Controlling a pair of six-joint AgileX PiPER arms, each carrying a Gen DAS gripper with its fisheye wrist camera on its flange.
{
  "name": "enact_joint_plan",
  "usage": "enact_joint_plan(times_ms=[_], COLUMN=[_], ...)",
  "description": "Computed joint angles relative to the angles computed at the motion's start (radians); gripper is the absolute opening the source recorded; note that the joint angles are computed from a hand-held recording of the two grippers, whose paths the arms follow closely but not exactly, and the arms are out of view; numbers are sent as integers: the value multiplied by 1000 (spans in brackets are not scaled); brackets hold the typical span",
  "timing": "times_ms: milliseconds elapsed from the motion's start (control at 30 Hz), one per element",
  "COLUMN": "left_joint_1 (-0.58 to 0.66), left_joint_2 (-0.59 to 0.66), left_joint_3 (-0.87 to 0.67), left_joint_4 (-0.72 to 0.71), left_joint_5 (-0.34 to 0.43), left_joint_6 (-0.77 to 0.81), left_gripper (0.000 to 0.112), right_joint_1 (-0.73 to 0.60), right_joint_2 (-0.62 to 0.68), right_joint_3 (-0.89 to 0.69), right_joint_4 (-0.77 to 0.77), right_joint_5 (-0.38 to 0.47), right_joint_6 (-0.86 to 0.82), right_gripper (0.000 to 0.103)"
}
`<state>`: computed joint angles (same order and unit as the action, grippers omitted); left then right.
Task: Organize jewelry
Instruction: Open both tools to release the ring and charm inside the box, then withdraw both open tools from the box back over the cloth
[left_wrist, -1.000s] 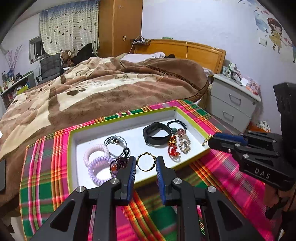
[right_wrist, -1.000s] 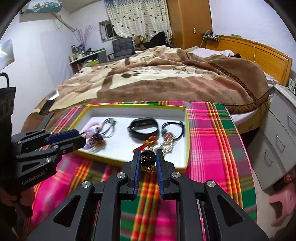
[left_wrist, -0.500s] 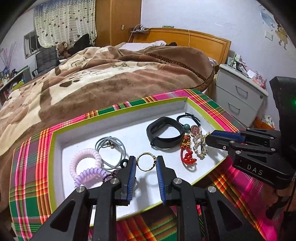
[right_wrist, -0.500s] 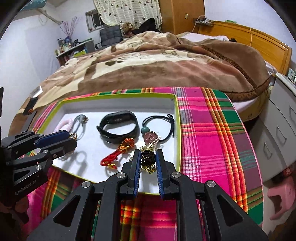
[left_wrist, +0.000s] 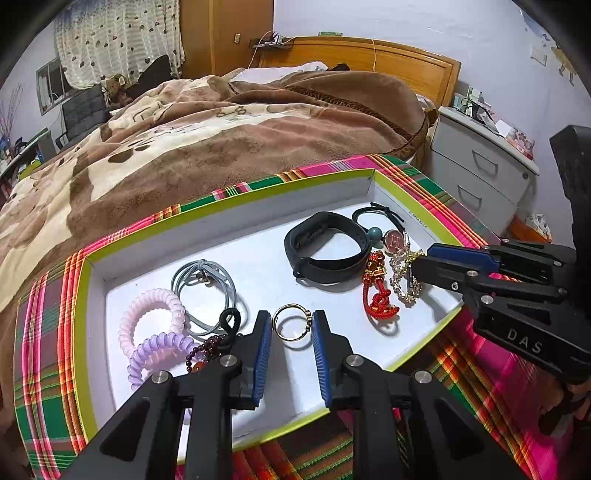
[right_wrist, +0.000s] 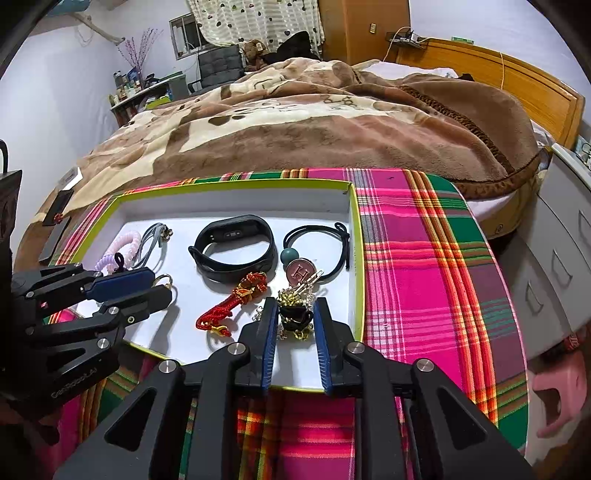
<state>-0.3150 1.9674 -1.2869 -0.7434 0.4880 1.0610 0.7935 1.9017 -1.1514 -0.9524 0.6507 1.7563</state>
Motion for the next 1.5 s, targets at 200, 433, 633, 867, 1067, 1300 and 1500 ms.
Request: enact_joint_plan(times_ms=[200,433,633,867,1067,1300,1500], left_joint_1=[7,13,35,85,157,285,407], left_joint_2=[-8,-59,-136,-265,-414,-616,-766], left_joint_3=[14,76,154,271,414,604,738], left_joint_4=[-26,-73,-137,-236,-330,-426,-446], left_joint_5=[-5,-34,-50,-41,-11,52,114], left_joint_6=[14,65,126,216,312,434,500], left_gripper=[22,22,22,22,22,22,22], right_joint_1=[22,59,104,199,319,482,610], right_joint_2=[-16,-34,-65,-103,-114,-92,-33], right_joint_3=[15,14,28,25,1,-46,-121], right_joint_4=[-31,-48,-63,-73,-78,-84,-80], right_joint_5=[9,39,76,169,280,422,560], right_joint_6=[40,67,103,151,194,269,304], right_gripper=[31,31,31,31,31,32,32])
